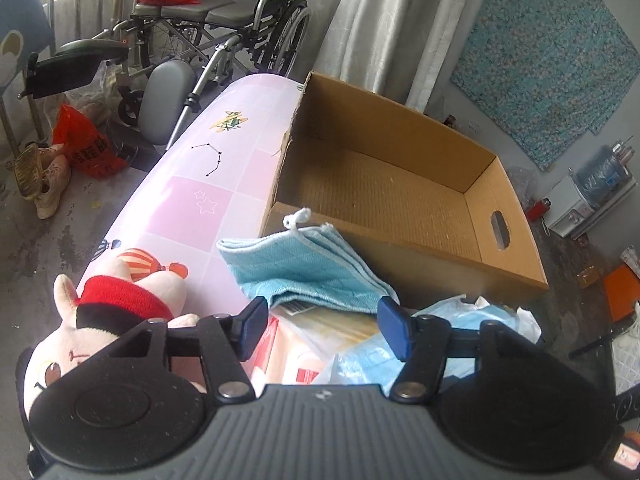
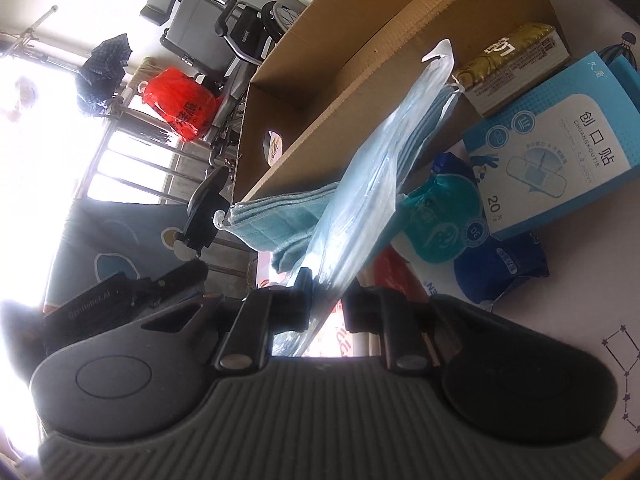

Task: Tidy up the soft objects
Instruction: 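Grasp the teal towel with the left tool while the right grasps the mask bag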

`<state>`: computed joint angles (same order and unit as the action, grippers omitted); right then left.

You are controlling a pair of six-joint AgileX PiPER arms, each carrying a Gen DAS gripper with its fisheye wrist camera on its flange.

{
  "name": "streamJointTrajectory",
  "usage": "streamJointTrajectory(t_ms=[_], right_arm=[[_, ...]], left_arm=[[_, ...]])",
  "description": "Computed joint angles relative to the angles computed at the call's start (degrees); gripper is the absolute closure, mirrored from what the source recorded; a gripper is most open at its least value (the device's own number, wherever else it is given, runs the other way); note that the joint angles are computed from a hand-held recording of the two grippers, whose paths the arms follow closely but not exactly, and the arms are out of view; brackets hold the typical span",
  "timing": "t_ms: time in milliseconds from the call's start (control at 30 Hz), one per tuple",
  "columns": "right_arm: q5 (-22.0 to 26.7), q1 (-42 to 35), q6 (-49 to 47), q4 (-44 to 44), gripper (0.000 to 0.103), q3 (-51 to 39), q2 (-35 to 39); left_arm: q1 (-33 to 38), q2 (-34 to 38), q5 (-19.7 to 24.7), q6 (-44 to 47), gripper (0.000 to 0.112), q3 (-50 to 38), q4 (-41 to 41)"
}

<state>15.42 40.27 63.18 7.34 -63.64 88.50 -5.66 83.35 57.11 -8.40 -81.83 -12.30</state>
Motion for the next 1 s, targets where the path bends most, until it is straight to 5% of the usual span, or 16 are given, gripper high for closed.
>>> streamJointTrajectory(t_ms=[67,267,500,833,1000], right_arm=[[0.16,0.22,0.78,-1.39,0.089,-0.04,0.13],[0.72,0.66,-0.17,-1.5,0.089,0.32,0.46],[-0.42,-0.77,-9.05,8.67,0.089,2.08,0.56],[-1.22,-1.19,-13.38,12.59,0.089,2.73,0.92],[-1.54,-0.86,-12.44,11.8,0.088,3.09,0.89]], left_arm=[[-2.43,2.56,-2.01,-2.21,0.036,-1.38,2.81],[-5.05,12.56,0.04,-7.32,0.035,-9.61,5.54],[-4.66,17.62,0.45,-11.35,0.038,-12.76,5.98],[-1.62,19.76,1.7,-11.93,0.098,-12.33,0.82],[-0.29,19.2,0.03,-12.16,0.104,-10.43,-1.99]])
